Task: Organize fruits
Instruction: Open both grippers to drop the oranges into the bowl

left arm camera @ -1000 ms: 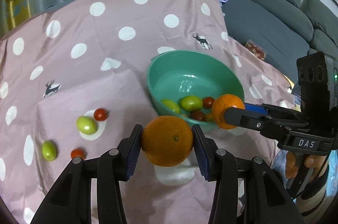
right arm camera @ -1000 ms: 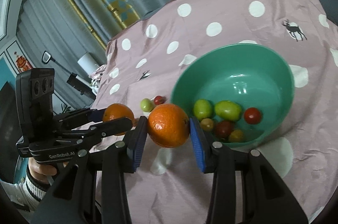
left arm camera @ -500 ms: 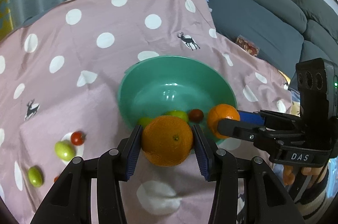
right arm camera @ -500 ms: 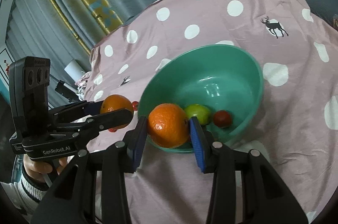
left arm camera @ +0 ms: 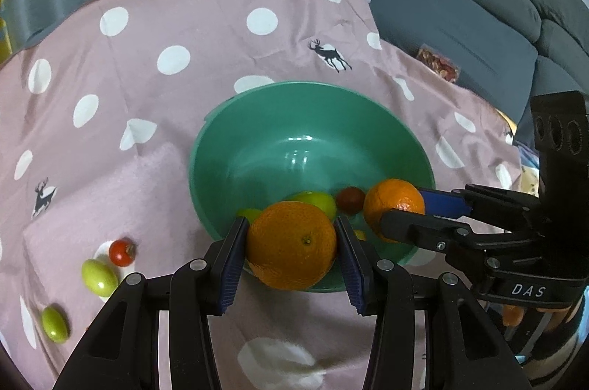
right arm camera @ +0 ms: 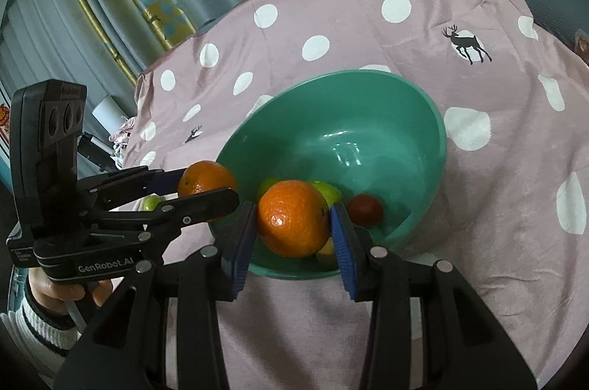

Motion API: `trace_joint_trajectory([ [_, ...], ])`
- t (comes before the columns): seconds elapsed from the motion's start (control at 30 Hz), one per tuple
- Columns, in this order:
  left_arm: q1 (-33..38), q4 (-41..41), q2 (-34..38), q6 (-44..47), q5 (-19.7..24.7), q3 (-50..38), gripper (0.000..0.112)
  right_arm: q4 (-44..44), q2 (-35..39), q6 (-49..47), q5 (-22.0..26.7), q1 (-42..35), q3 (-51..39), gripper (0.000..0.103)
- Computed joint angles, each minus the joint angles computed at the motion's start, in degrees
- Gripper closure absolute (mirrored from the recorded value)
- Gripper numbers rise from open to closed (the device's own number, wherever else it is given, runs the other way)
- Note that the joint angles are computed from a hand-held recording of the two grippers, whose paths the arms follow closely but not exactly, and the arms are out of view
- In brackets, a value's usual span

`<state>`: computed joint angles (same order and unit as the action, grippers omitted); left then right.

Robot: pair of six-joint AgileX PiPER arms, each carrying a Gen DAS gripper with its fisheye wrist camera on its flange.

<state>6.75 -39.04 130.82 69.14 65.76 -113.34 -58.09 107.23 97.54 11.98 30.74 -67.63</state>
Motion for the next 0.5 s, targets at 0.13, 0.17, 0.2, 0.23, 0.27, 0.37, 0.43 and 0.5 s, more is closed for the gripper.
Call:
trace_joint_trajectory([
  [0.13, -0.4, 0.4, 0.4, 0.0, -0.3, -0.4, 0.065, 1.7, 0.2, -1.8, 0.1, -0.1, -0.4, 0.062],
  [0.17, -0.5, 0.6, 0.5, -0.1, -0.3, -0.5, 0.065, 2.6, 0.3, -2.8, 0.3, -0.1, -0.5, 0.062],
  [0.2, -0.6, 0.8, 0.6, -0.2, -0.4, -0.6, 0.065, 2.7, 0.4, -2.9, 0.5, 0.0, -0.6, 0.062],
  [0.23, -0.8, 0.9, 0.7, -0.3, -0.5, -0.6, 0.065, 3.3, 0.4, -3.6, 0.6, 0.0, -0.8, 0.062],
  [0.27, -0.8, 1.0, 0.7, -0.3, -0.6, -0.5, 0.065, 4.1, 0.5, -4.4, 0.8, 0.0, -0.9, 0.061],
  [0.37, -1.1, 1.2, 0.3, 0.0, -1.7, 0.6, 0.065, 5.6, 0.7, -5.9, 1.6, 0.3, -1.6, 0.061],
  [0.43, -1.1, 1.4, 0.2, 0.0, -1.9, 0.9, 0.065, 5.7, 0.6, -5.5, 1.1, 0.2, -1.3, 0.061],
  [0.5, -1.0, 1.3, 0.0, 0.0, -2.3, 1.4, 0.065, 5.8, 0.6, -5.3, 1.1, 0.2, -1.3, 0.063],
])
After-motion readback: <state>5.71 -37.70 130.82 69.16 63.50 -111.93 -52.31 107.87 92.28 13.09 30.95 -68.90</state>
